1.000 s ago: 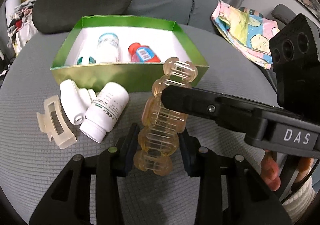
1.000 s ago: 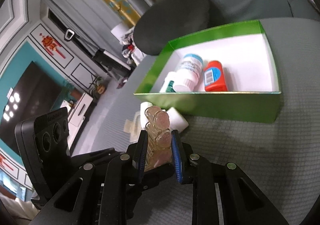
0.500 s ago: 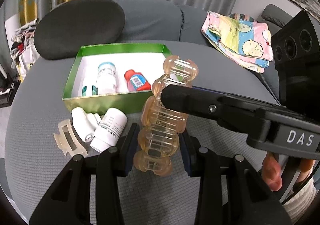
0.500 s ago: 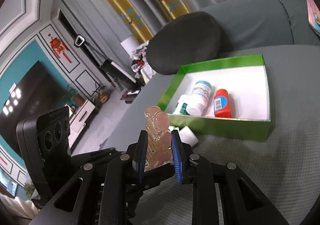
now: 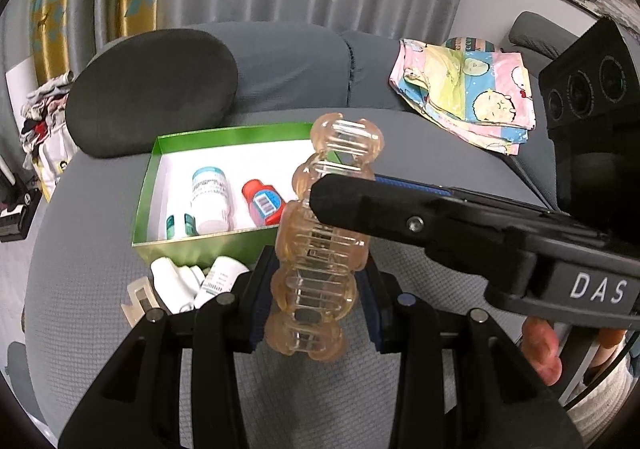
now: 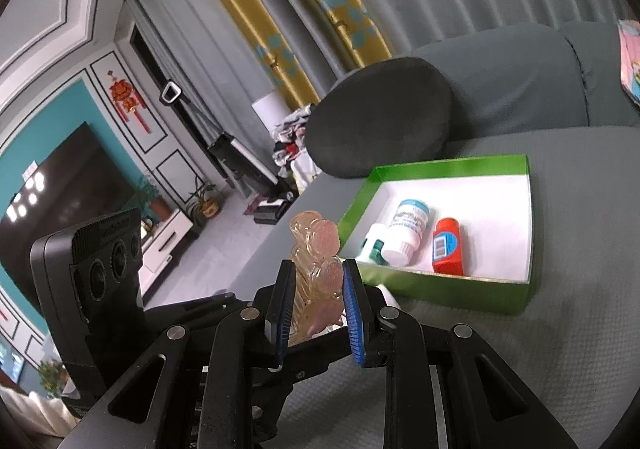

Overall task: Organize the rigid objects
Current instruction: 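Close the left gripper on the amber ribbed piece and lift it, then carry the amber ribbed piece with the left gripper over the green box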

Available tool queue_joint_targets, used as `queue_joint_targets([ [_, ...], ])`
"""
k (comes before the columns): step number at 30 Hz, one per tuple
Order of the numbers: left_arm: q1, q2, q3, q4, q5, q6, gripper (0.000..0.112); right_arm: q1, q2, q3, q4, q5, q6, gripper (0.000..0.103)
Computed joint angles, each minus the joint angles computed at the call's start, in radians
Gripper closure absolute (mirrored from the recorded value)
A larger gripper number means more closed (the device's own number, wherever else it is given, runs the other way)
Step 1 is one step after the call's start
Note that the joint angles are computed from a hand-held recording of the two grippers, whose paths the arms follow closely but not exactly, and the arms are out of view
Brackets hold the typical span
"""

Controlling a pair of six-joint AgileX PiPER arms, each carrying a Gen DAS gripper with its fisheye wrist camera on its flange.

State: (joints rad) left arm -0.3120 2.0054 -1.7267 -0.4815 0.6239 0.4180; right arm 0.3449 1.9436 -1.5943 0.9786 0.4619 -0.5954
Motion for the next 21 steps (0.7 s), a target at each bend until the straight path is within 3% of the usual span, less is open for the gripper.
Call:
queue_joint_targets([
  [21, -0.004, 0.136, -0.274, 0.045, 0.109, -0.059, 0.075, -0.041, 0.051, -0.129, -0.078, 0.028, 0.068, 0.078],
])
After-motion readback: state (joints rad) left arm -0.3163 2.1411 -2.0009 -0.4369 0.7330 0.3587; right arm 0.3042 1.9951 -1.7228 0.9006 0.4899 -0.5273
